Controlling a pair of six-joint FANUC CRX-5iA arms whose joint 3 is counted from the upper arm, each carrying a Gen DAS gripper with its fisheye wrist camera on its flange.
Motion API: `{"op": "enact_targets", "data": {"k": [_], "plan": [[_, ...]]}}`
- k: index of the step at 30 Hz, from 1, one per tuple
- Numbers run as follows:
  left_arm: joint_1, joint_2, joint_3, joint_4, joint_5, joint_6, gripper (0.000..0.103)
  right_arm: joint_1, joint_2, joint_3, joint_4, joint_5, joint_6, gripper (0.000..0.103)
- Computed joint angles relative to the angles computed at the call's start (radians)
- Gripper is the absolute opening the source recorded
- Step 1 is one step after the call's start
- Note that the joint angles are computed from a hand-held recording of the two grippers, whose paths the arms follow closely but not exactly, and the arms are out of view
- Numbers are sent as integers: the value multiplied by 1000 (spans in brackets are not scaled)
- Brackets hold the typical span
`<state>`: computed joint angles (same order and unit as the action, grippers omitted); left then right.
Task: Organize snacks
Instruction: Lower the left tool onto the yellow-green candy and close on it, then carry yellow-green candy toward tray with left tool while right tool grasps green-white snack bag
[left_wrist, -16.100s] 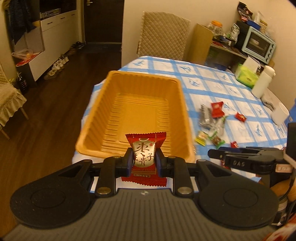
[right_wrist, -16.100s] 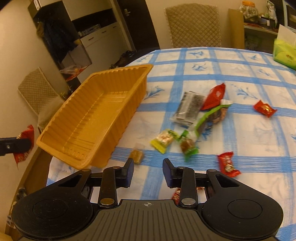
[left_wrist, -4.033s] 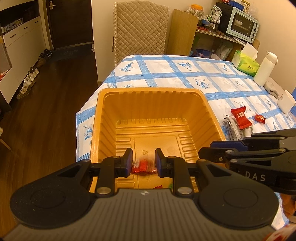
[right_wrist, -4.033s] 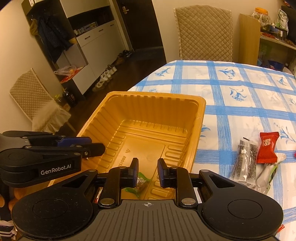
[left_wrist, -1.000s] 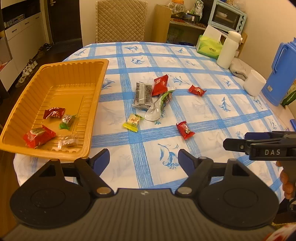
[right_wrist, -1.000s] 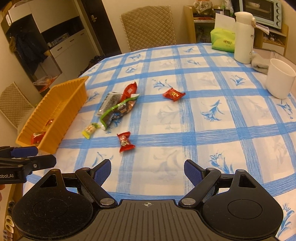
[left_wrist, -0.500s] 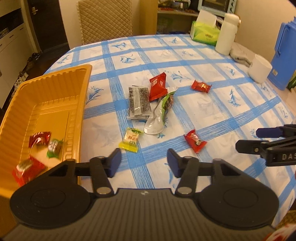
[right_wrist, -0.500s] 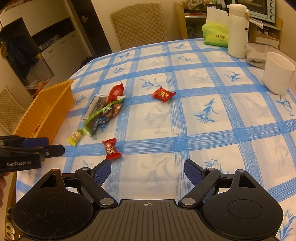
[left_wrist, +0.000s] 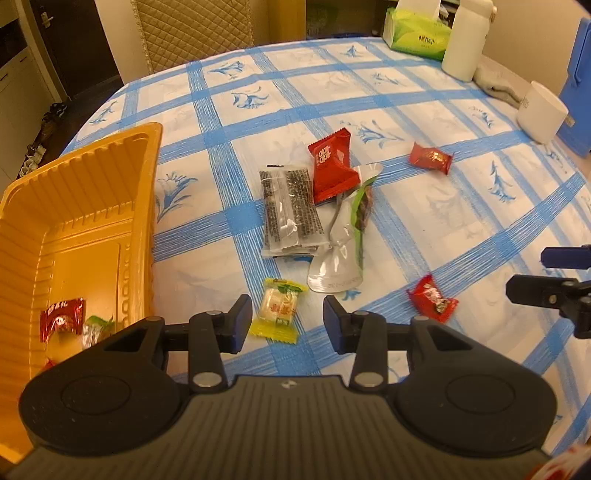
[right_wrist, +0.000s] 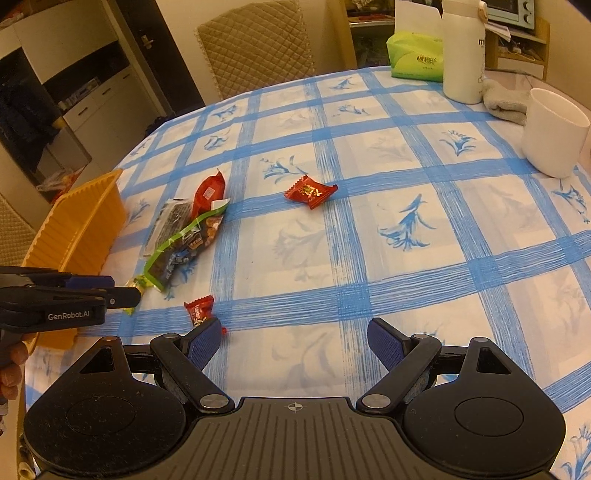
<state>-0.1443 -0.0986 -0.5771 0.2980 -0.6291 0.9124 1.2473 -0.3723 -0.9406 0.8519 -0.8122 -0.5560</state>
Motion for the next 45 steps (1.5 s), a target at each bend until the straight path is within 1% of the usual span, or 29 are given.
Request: {"op": "enact_targets", "data": {"k": [5,7,11,13,14,15,20,26,31,33,34,35,39,45], "plan": [[-8,42,40,-43,-22,28,38,-7,10,6,-8,3,-2,86],[-9,56,55,-66,-33,51,34,-10,15,9,-10,3,-5,86],[-3,63,51,-42,-27,31,32,-18,23,15,-11,6,0,86],[-1,65,49,-26,-29,15,28,-23,26,18,-12,8,5,86],[1,66,46,-16,-30,6,22,-25,28,19,-12,9,8,86],[2,65,43,-8,-30,0,19,-29,31,22,-10,12,11,86],[1,55,35,-8,-21,12,19,-56,45,31,10,39,18,86],[27,8,3,51,-16,-21,19,-122,81,51,75,120,28,85],[45,-33,-14,83,-4,-38,19,-198,133,73,166,226,-1,85],[51,-45,-17,79,6,-33,19,-227,157,84,193,262,-19,81],[55,-49,-18,78,10,-29,19,-242,167,88,208,283,-30,74],[59,-53,-20,80,12,-27,19,-260,177,92,220,311,-39,70],[74,-61,-22,81,11,-22,19,-314,217,108,268,390,-96,66],[94,-74,-32,93,8,-23,19,-374,271,133,277,478,-180,58]]}}
